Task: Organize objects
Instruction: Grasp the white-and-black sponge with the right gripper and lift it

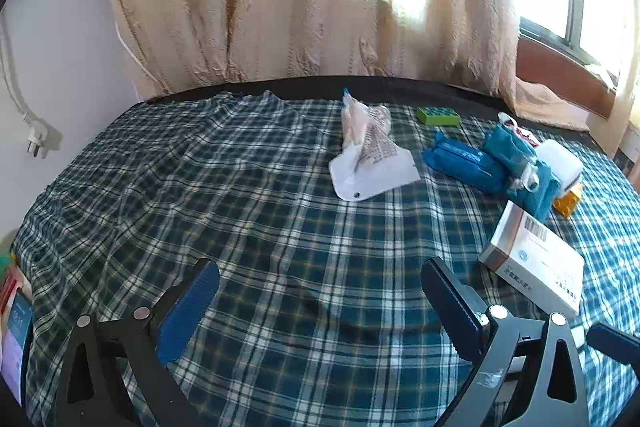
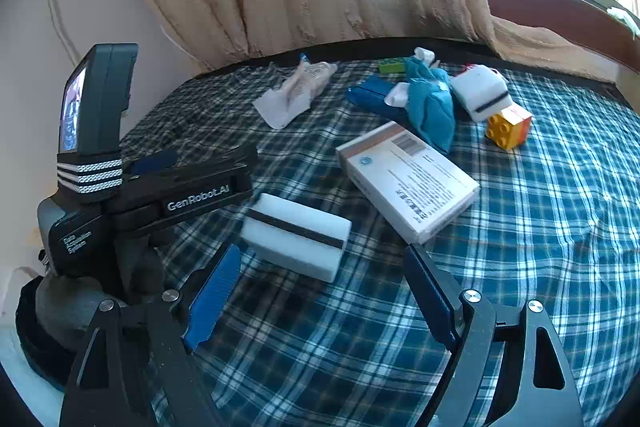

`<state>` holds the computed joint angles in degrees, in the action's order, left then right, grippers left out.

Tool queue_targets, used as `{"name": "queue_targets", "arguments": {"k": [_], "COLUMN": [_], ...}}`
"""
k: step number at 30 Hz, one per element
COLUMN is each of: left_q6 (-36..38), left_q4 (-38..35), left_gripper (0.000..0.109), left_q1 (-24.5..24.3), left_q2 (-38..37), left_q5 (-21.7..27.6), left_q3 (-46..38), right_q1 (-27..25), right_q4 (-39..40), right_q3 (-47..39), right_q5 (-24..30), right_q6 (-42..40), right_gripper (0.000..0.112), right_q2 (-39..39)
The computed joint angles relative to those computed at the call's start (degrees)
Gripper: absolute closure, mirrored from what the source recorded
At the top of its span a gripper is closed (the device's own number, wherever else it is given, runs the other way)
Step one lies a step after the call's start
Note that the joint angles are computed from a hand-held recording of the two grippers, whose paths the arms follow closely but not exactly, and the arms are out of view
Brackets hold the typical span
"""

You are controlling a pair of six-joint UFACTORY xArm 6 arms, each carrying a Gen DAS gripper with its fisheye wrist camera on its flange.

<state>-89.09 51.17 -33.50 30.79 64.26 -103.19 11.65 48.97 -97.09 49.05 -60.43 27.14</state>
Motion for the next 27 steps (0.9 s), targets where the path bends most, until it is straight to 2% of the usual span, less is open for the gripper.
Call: {"name": "queue_targets", "arguments": {"k": [6,11,16,17,20,21,27], "left_q6": [-4.19,-4.44,-4.64,-4.64,-4.17,-3.96,-3.51], "left_q4": [1.48,1.85,2.15,2.15,2.03,1.98,1.78], "left_gripper": [0.006,0.006,0.006,0.006,0.006,0.006,0.006], "left_q1": [0.24,0.27,0.28,0.28,0.18,0.14,0.28], "left_q2": [-2.31,-2.69,-3.17,-3.17,-2.98,-2.77,-1.95], "left_q5": [1.01,1.01,0.90,0.90,1.10,1.22,0.74], "left_q3": [2.61,3.07,3.72,3.72,3.47,3.22,2.54], "right_q1": [0.76,1.68,2.71,2.83,2.83,2.74,1.64], "right_q4": [0.17,-0.04,-2.51,-2.95,-4.56,-4.80,-0.75], "right_q3": [0.97,1.04,-0.01,-0.26,-1.99,-2.35,0.36], "right_q5": [-0.29,-1.24,-3.06,-3.28,-2.25,-1.98,-2.03], "right_q6": [-0.23,-0.07,3.59,4.31,6.78,7.42,4.01], "right_gripper": [0.028,0.028,0.028,0.030,0.056,0.059,0.060], "right_q2": [-0.38,-0.20,1.21,1.55,2.88,3.17,0.79]}}
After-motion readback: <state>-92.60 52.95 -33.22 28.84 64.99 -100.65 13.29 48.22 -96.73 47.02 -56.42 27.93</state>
